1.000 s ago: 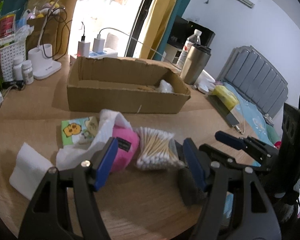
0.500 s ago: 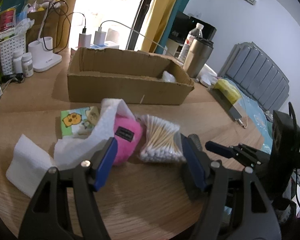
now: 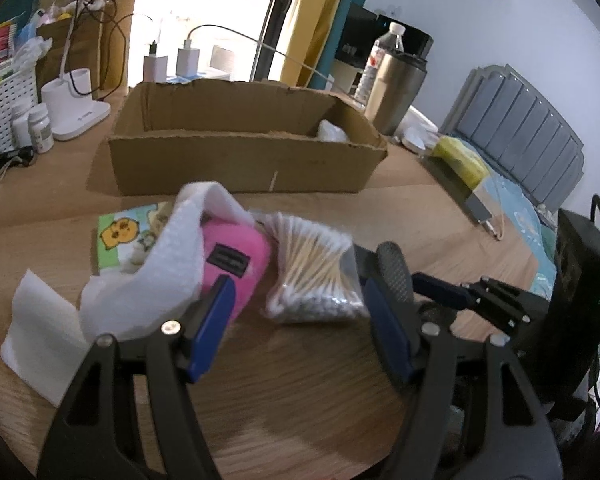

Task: Organize soft objects
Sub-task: 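Grasp the grey dotted glove with the right gripper while the left grasps the cotton swabs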

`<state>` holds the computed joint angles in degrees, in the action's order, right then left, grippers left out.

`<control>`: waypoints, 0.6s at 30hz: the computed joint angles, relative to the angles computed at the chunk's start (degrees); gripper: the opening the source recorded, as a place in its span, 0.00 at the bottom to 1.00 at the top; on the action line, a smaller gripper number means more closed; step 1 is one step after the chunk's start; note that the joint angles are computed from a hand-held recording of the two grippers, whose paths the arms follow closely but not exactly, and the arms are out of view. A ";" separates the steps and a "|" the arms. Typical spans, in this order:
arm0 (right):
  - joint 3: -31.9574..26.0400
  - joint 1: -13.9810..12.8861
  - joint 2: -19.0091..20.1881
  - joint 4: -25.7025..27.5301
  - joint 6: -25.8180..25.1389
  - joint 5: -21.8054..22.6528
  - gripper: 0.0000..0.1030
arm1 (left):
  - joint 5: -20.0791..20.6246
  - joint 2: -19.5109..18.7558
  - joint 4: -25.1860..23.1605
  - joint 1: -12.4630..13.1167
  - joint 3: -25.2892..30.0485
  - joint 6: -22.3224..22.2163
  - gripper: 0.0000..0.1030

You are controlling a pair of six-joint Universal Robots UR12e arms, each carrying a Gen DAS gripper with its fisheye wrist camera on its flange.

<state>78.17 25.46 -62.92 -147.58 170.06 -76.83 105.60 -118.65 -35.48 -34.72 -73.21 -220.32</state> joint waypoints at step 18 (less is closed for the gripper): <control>-0.86 -3.60 1.01 -3.01 3.90 0.59 0.54 | -0.25 -4.45 -8.75 0.08 7.29 1.23 0.67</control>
<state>77.31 21.86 -61.91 -150.60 173.97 -76.24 105.35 -123.10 -44.23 -34.65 -65.92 -219.09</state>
